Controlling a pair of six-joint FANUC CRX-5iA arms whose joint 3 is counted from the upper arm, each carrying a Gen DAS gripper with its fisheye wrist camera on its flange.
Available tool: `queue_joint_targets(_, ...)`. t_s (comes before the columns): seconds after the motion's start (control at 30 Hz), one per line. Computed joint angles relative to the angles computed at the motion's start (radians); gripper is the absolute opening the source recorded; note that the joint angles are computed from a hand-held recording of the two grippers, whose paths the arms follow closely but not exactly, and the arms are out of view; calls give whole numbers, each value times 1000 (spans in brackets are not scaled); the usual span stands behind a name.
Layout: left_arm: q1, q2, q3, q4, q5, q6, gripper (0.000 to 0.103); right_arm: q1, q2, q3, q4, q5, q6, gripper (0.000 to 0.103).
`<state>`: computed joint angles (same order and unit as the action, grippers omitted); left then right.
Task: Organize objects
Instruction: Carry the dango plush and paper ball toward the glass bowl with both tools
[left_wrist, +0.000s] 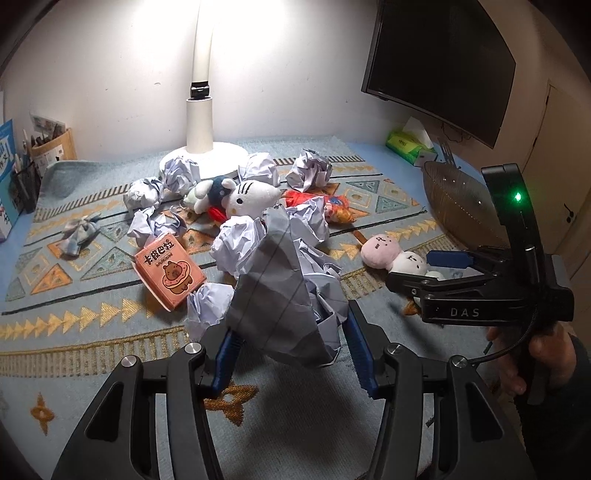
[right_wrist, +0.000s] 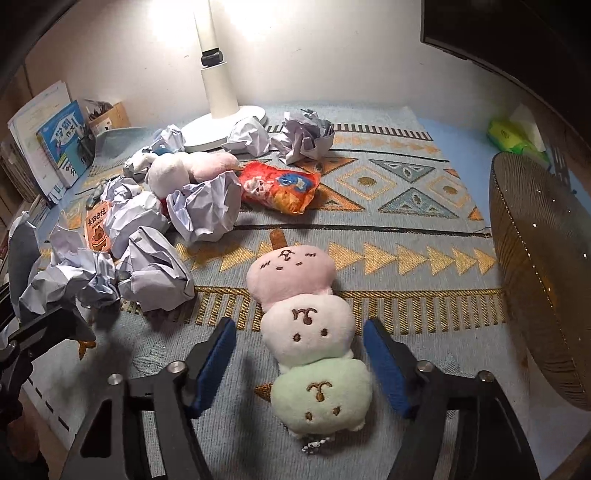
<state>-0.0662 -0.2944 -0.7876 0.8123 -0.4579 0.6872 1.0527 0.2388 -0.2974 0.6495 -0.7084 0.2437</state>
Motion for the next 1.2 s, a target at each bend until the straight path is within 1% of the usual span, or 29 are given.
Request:
queue_joint_targets(0.03, -1, -2, 0, -3, 0, 4, 50, 3, 5, 5, -1, -15, -1, 51)
queue_joint_targets(0.07, -2, -5, -1, -5, 0, 7, 50, 7, 5, 3, 16, -31, -16, 48)
queue_joint_targets(0.13, -6, -13, -4, 2, 3, 4, 50, 5, -20, -23, 27, 1, -46, 47)
queue_joint_targets(0.17, -9, -18, -5, 5, 5, 1, 50, 9, -29, -30, 45, -5, -74, 47)
queue_joint_targets(0.23, -15, -25, -4, 6, 11, -4, 50, 28, -37, -32, 91, -63, -123, 47)
queue_joint_targets(0.33, -28, -28, 6, 0, 20, 1, 50, 55, -44, -19, 130, -158, -164, 47)
queue_joint_targets(0.5, -84, 17, 73, -9, 41, -6, 50, 69, -85, -32, 176, -239, -206, 47)
queue_joint_targets(0.67, -170, 95, 167, 59, 57, -37, 50, 63, -168, -84, 249, -294, -268, 47)
queue_joint_targets(0.73, -209, 138, 219, 65, 65, -31, 50, 54, -203, -103, 277, -321, -282, 47)
queue_joint_targets(0.8, -243, 192, 284, 52, 57, 2, 50, 39, -243, -126, 301, -349, -307, 47)
queue_joint_targets(0.9, -300, 266, 354, 101, 48, -3, 50, 8, -305, -162, 316, -384, -337, 47)
queue_joint_targets(1.07, -391, 383, 459, 133, 34, -12, 50, -54, -358, -199, 297, -412, -353, 47)
queue_joint_targets(1.2, -429, 477, 544, 95, -9, 33, 50, -112, -379, -225, 244, -377, -350, 47)
